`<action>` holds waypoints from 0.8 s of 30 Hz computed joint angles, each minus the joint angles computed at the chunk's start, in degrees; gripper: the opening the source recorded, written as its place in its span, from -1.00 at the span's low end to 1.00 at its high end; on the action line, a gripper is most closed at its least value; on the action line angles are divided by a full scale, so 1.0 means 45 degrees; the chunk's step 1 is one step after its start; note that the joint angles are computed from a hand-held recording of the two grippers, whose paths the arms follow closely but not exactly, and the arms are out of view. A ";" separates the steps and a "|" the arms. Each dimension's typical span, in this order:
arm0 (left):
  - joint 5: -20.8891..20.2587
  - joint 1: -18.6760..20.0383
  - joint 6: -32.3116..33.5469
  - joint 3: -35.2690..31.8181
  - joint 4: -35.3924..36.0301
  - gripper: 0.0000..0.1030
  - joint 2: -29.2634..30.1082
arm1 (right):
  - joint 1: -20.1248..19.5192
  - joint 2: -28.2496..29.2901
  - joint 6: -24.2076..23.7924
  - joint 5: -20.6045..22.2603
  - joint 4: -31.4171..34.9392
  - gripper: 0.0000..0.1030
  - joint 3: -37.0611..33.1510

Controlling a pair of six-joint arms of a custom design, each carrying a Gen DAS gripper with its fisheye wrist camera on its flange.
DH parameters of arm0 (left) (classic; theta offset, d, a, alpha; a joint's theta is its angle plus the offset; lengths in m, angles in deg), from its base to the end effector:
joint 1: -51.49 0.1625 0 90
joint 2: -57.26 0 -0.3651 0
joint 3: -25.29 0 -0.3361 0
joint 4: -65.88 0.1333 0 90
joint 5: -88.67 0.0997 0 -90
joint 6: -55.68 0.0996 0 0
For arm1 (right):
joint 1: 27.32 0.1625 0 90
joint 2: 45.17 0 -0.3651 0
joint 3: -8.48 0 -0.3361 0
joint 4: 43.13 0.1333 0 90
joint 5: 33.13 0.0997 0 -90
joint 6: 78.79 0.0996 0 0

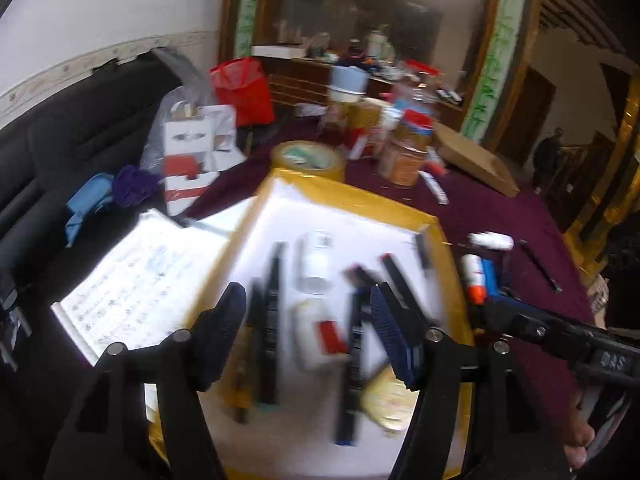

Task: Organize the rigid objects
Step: 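Carry marker and pen into the white tray while opening both tools, then grasp green-capped black marker with right tool while left tool grasps green cylinder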

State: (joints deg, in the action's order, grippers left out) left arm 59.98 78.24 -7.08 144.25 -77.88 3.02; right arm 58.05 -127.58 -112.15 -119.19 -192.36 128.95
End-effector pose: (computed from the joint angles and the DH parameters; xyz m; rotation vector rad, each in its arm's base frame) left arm -0.2987 -0.3977 0.0890 0.1387 2.2685 -1.0995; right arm 0.1040 -0.4516 0.2605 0.7713 -2.9332 0.5699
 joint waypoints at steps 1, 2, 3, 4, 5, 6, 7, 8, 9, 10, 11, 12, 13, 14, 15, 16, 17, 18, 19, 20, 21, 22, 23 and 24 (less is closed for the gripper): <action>-0.0312 -0.0065 0.0434 -0.0130 -0.0511 0.25 0.0188 | -0.0255 -0.0199 -0.0012 0.0130 0.0289 -0.08 -0.0118; -0.0587 -0.0077 0.0813 -0.0233 -0.0987 0.25 0.0348 | -0.0438 -0.0409 -0.0087 0.0148 0.0487 -0.07 -0.0135; -0.0954 -0.0100 0.1288 -0.0360 -0.1620 0.25 0.0585 | -0.0724 -0.0684 -0.0277 0.0207 0.0613 -0.07 -0.0108; -0.1263 -0.0107 0.1591 -0.0625 -0.1950 0.25 0.0907 | -0.0875 -0.0830 -0.0359 0.0204 0.0620 -0.07 -0.0100; -0.1509 -0.0140 0.1752 -0.0850 -0.2059 0.25 0.1156 | -0.1139 -0.1074 -0.0440 0.0150 0.0661 -0.07 -0.0118; -0.1739 -0.0155 0.1957 -0.1129 -0.2131 0.25 0.1445 | -0.1378 -0.1303 -0.0488 0.0170 0.0736 -0.07 -0.0120; -0.1890 -0.0202 0.2112 -0.1423 -0.2165 0.24 0.1754 | -0.1737 -0.1608 -0.0529 0.0264 0.0932 -0.07 -0.0187; -0.1973 -0.0258 0.2152 -0.1696 -0.2086 0.24 0.2016 | -0.1981 -0.1793 -0.0534 0.0323 0.1107 -0.07 -0.0269; -0.2144 -0.0305 0.2262 -0.2022 -0.1996 0.24 0.2297 | -0.2317 -0.2003 -0.0534 0.0445 0.1362 -0.08 -0.0416; -0.2372 -0.0353 0.2523 -0.2274 -0.2183 0.24 0.2566 | -0.2495 -0.2067 -0.0506 0.0500 0.1545 -0.08 -0.0590; -0.2533 -0.0408 0.2703 -0.2414 -0.2374 0.24 0.2739 | -0.2783 -0.2198 -0.0444 0.0555 0.1719 -0.08 -0.0773; -0.2710 -0.0442 0.2874 -0.2661 -0.2513 0.24 0.2994 | -0.2973 -0.2269 -0.0386 0.0562 0.1855 -0.08 -0.0940; -0.2854 -0.0478 0.2936 -0.2913 -0.2536 0.24 0.3232 | -0.3193 -0.2339 -0.0352 0.0605 0.2049 -0.08 -0.1147; -0.2971 -0.0512 0.2982 -0.3052 -0.2572 0.24 0.3387 | -0.3442 -0.2401 -0.0323 0.0666 0.2321 -0.08 -0.1418; -0.3145 -0.0526 0.3067 -0.3283 -0.2568 0.24 0.3587 | -0.3614 -0.2439 -0.0300 0.0705 0.2495 -0.08 -0.1607; -0.3313 -0.0526 0.3087 -0.3497 -0.2515 0.24 0.3753 | -0.3814 -0.2441 -0.0294 0.0733 0.2661 -0.07 -0.1879; -0.3503 -0.0482 0.3158 -0.3722 -0.2462 0.24 0.3916 | -0.3941 -0.2470 -0.0353 0.0699 0.2733 -0.07 -0.2030; -0.3753 -0.0423 0.3218 -0.4032 -0.2294 0.24 0.4101 | -0.4023 -0.2463 -0.0394 0.0638 0.2718 -0.07 -0.2161; -0.3844 -0.0422 0.3210 -0.4211 -0.2177 0.24 0.4213 | -0.4164 -0.2438 -0.0468 0.0633 0.2642 -0.07 -0.2316; -0.3891 -0.0422 0.3198 -0.4440 -0.2025 0.24 0.4370 | -0.4238 -0.2414 -0.0487 0.0602 0.2649 -0.07 -0.2449; -0.3942 -0.0399 0.3175 -0.4745 -0.1688 0.24 0.4523 | -0.4329 -0.2375 -0.0517 0.0581 0.2605 -0.07 -0.2573; -0.3992 -0.0381 0.3191 -0.4907 -0.1519 0.24 0.4602 | -0.4428 -0.2316 -0.0512 0.0573 0.2451 -0.07 -0.2712; -0.4070 -0.0352 0.3263 -0.5073 -0.1394 0.24 0.4695 | -0.4492 -0.2138 -0.0507 0.0529 0.2370 -0.07 -0.2988; -0.4153 -0.0321 0.3328 -0.5232 -0.1256 0.24 0.4792 | -0.4487 -0.1876 -0.0497 0.0436 0.2374 -0.07 -0.3374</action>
